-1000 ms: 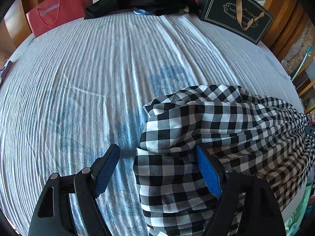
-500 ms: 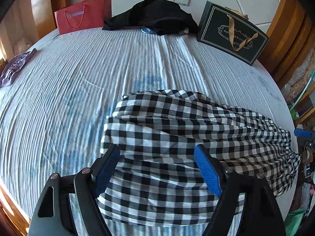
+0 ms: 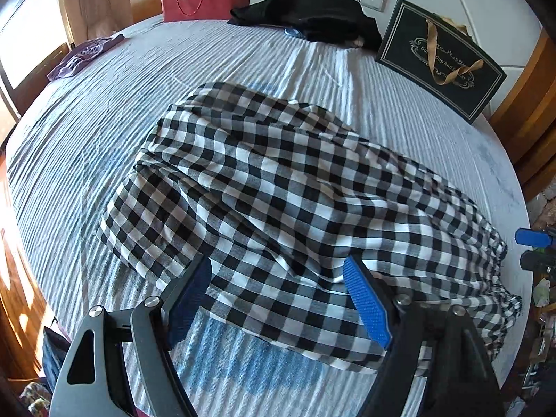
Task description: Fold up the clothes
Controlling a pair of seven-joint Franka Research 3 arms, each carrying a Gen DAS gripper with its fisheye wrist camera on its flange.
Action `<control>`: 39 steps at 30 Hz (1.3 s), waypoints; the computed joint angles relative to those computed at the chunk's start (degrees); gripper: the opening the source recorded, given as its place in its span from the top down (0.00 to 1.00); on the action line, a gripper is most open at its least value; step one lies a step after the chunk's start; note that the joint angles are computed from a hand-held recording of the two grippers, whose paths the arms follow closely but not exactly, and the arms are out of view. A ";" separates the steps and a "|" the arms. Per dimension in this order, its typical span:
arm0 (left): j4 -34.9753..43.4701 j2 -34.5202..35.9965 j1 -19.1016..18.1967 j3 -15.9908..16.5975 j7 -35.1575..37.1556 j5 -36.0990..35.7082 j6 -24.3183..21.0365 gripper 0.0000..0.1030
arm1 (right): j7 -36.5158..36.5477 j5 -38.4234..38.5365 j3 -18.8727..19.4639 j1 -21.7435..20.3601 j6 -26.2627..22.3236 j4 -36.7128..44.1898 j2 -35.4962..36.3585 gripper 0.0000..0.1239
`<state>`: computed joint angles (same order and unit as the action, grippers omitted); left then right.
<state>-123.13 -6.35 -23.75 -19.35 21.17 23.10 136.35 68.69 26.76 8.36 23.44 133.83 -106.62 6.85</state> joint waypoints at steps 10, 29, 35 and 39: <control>4.34 6.51 -3.50 -2.09 -5.74 3.69 0.61 0.23 | -5.37 -1.63 1.30 1.94 -5.69 11.43 10.96 0.57; 31.54 24.66 -18.57 -1.53 -38.44 12.41 -28.70 0.22 | -35.90 6.31 1.49 -4.80 -24.22 19.44 15.62 0.57; 24.74 20.02 -19.18 -1.48 -50.67 12.14 -23.22 0.22 | -37.14 2.35 0.79 -4.20 -29.55 24.94 18.90 0.59; 25.97 17.84 -19.42 -0.57 -51.00 12.26 -33.37 0.22 | -35.40 4.17 1.50 -3.69 -29.52 34.58 23.73 0.59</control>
<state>-97.16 11.49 -43.17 -19.93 -29.83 35.36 102.98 33.29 30.93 9.87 19.75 104.32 -72.04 30.58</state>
